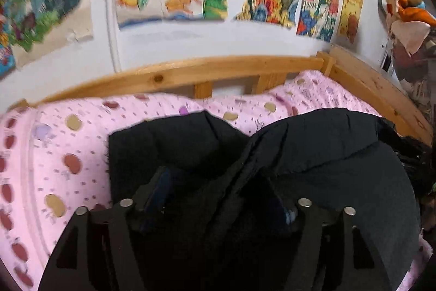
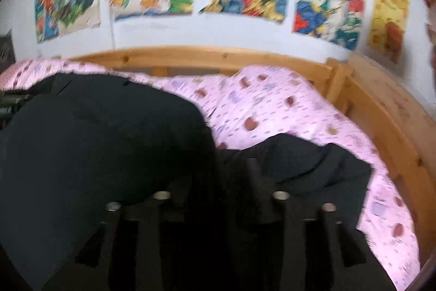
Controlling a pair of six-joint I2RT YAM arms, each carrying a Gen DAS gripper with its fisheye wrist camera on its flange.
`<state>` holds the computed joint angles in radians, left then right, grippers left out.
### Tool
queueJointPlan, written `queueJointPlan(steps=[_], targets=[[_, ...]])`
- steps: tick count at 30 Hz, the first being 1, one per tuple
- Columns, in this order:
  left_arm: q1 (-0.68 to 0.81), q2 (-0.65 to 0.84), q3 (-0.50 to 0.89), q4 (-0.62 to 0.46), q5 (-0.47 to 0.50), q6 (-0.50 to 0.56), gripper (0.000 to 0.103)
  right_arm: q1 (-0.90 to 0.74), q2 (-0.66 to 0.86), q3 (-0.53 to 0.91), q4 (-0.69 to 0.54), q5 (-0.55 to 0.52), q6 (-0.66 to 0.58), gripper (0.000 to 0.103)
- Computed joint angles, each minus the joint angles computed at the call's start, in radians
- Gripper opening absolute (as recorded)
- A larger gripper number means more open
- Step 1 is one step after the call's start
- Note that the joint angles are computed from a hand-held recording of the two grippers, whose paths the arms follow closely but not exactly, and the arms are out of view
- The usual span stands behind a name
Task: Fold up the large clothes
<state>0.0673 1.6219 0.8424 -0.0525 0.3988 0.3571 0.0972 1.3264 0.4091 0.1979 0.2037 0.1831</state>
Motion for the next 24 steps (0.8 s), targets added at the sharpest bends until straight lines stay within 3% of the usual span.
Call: queueJointPlan(steps=[2,7,12,14,17,24], targets=[[0.025,-0.09,-0.076,0.059,0.047,-0.023,0.083,0.009,-0.135,-0.051,-0.008,0.013,0.037,0.081],[0.087,-0.23,-0.172,0.062,0.222,-0.051,0.092,0.157,-0.399,-0.078,-0.141,0.104,0.074,0.082],[0.077,-0.301,-0.249,-0.012,0.276,0.062,0.093,0.348,-0.391,-0.07,-0.191,0.144,0.084,0.083],[0.045,-0.299,-0.271,-0.022,0.249,0.112,0.093,0.383,-0.327,-0.069,-0.172,0.161,0.072,0.083],[-0.02,-0.275,-0.3,0.047,0.147,0.131,0.094,0.384,-0.281,-0.062,-0.155,0.166,0.056,0.083],[-0.108,-0.15,-0.211,0.071,-0.03,0.044,0.103,0.24,-0.077,0.019,-0.109,0.025,0.068,0.09]])
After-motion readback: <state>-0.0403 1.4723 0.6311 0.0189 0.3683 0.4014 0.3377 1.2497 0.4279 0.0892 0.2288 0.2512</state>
